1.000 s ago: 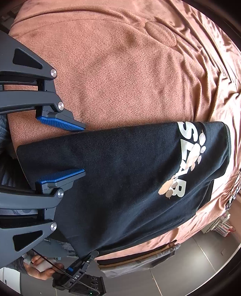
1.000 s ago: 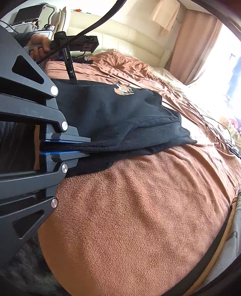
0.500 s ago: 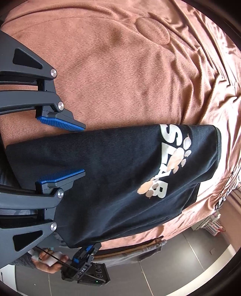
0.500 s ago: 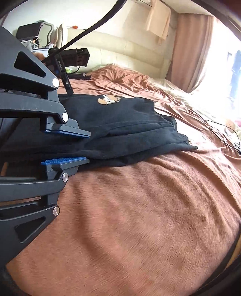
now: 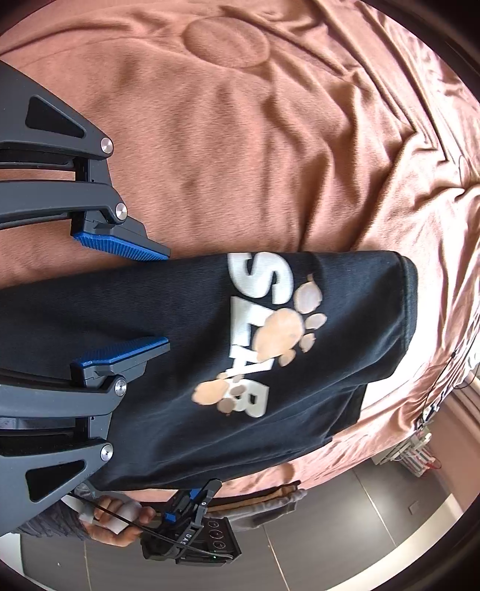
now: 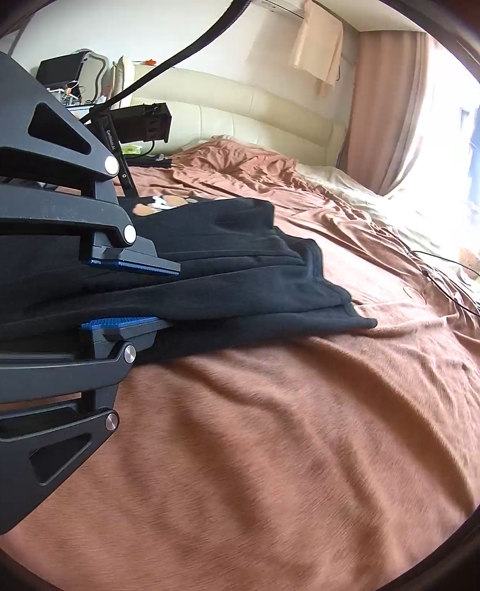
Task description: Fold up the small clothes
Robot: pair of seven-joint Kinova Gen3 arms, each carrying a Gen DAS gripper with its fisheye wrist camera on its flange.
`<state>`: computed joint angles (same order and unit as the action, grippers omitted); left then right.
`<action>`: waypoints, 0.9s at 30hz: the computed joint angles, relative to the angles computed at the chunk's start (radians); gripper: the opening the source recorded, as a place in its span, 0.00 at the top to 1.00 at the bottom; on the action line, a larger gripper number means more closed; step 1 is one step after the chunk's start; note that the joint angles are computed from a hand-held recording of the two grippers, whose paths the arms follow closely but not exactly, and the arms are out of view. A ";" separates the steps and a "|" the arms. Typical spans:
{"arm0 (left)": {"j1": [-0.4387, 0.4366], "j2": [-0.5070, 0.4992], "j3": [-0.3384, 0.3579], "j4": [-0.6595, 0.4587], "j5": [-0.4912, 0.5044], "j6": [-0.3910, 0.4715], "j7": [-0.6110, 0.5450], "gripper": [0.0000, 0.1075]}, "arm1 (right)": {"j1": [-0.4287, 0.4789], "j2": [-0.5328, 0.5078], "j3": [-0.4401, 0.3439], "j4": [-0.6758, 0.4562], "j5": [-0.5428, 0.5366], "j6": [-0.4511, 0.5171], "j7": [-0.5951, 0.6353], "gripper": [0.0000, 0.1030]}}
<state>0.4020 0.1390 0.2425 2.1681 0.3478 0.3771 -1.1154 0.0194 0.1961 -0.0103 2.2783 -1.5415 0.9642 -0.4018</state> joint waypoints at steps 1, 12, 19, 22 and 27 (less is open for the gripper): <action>-0.003 0.007 -0.003 -0.008 -0.003 0.001 -0.003 0.59 | -0.003 0.008 -0.002 -0.014 -0.003 -0.002 -0.003 0.83; -0.075 0.081 -0.019 -0.102 -0.001 0.006 -0.079 0.59 | -0.059 0.025 -0.040 -0.146 0.030 -0.148 -0.130 0.83; -0.109 0.131 -0.021 -0.153 -0.014 0.011 -0.105 0.59 | -0.129 0.014 -0.088 -0.216 0.131 -0.290 -0.265 0.87; -0.117 0.140 -0.023 -0.161 -0.014 0.000 -0.112 0.59 | -0.151 -0.008 -0.104 -0.232 0.196 -0.359 -0.335 1.00; -0.099 0.149 -0.052 -0.178 -0.046 -0.010 -0.071 0.59 | -0.161 -0.090 -0.118 -0.211 0.276 -0.457 -0.425 1.00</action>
